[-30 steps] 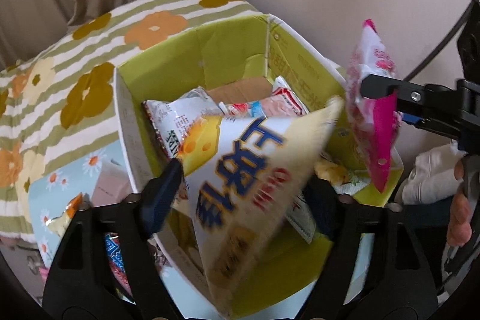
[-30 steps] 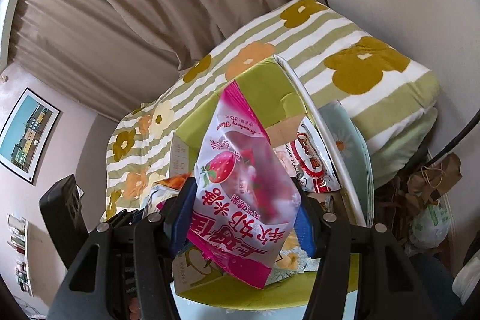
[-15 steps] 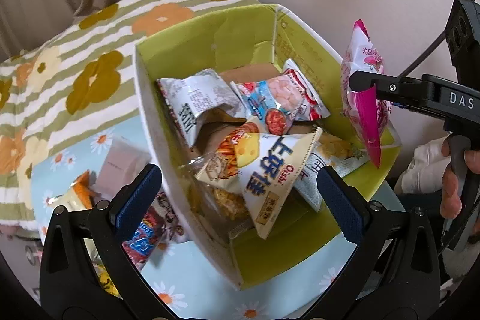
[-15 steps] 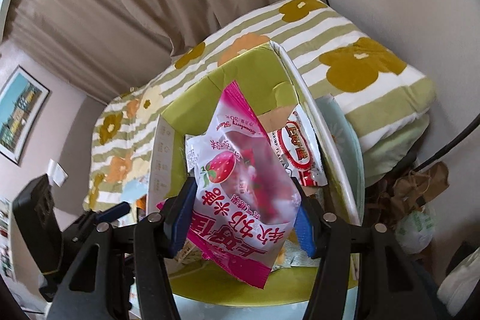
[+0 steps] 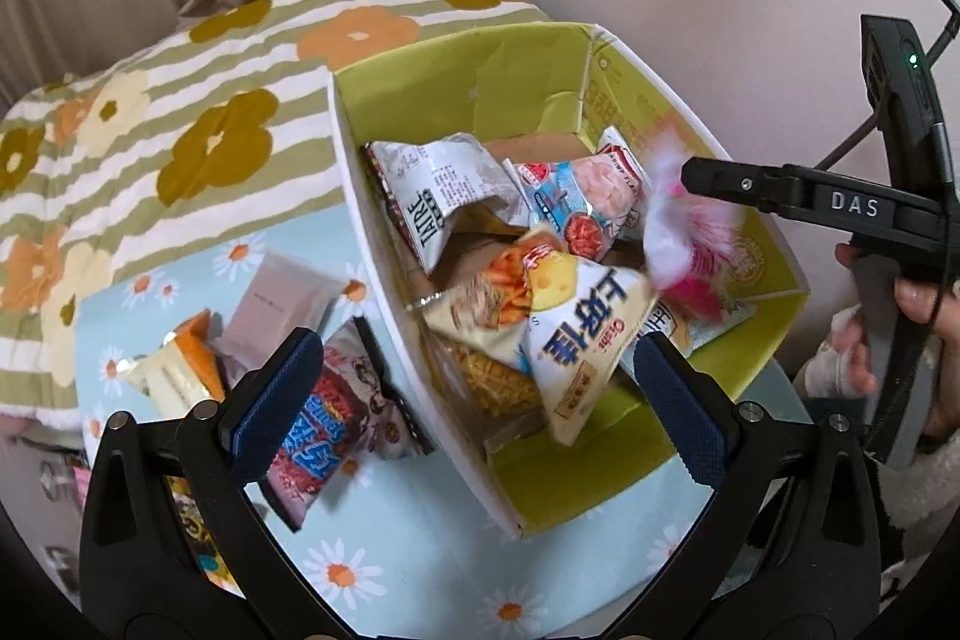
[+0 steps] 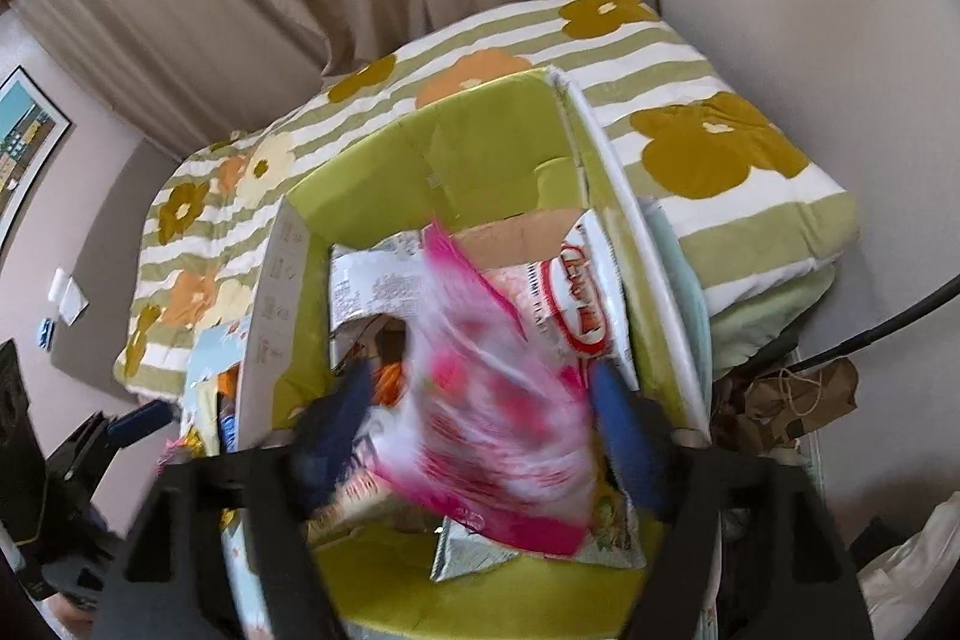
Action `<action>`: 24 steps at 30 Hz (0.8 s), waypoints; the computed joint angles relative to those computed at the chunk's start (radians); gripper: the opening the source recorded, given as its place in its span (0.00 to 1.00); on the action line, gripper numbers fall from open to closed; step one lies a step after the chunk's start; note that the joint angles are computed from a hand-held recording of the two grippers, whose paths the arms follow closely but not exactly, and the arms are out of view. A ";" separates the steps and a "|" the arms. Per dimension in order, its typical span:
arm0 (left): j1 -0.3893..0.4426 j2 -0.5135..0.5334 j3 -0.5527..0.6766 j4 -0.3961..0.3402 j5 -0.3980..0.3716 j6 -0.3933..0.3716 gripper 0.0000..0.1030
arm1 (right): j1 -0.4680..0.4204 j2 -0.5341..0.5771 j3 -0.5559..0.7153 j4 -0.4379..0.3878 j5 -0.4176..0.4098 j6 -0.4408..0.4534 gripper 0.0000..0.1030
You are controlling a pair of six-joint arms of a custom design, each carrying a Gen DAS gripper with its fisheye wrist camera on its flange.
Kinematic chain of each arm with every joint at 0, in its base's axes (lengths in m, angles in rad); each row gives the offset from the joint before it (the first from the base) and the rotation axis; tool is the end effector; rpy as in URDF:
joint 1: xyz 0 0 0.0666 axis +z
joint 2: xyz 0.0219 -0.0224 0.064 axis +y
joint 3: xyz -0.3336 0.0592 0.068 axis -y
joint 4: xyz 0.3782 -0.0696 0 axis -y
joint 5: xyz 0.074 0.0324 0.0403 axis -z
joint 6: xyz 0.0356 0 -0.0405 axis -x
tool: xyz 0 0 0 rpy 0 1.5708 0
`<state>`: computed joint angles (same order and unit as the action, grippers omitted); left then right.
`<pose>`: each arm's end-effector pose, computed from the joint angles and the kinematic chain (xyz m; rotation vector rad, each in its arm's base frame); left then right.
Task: Organize snacks
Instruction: 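Move both tools back over the snacks on the tablecloth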
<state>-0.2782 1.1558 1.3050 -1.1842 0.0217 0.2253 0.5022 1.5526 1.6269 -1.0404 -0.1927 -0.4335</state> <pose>0.3645 -0.1053 0.4252 0.0771 2.6192 -0.2067 0.4551 0.2573 0.4037 -0.1692 2.6194 0.5954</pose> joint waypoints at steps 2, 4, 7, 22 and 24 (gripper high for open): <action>-0.001 -0.014 -0.006 0.001 0.002 0.010 0.99 | -0.003 -0.042 -0.034 0.036 0.010 -0.020 0.92; -0.006 -0.033 -0.018 0.004 -0.002 0.024 0.99 | 0.002 -0.076 -0.062 0.063 0.024 -0.027 0.92; -0.011 -0.056 -0.032 0.010 -0.002 0.051 0.99 | 0.014 -0.102 -0.082 0.072 0.033 0.001 0.92; 0.004 -0.266 -0.084 -0.073 -0.180 0.159 1.00 | 0.117 -0.116 0.011 0.080 -0.020 0.161 0.92; 0.039 -0.310 -0.101 -0.099 -0.189 0.166 0.99 | 0.151 -0.106 0.034 0.086 -0.023 0.176 0.92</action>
<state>-0.2389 0.8457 1.2036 -1.2827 -0.1669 0.3910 0.6529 1.4462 1.6609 -0.9543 -0.2156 -0.2570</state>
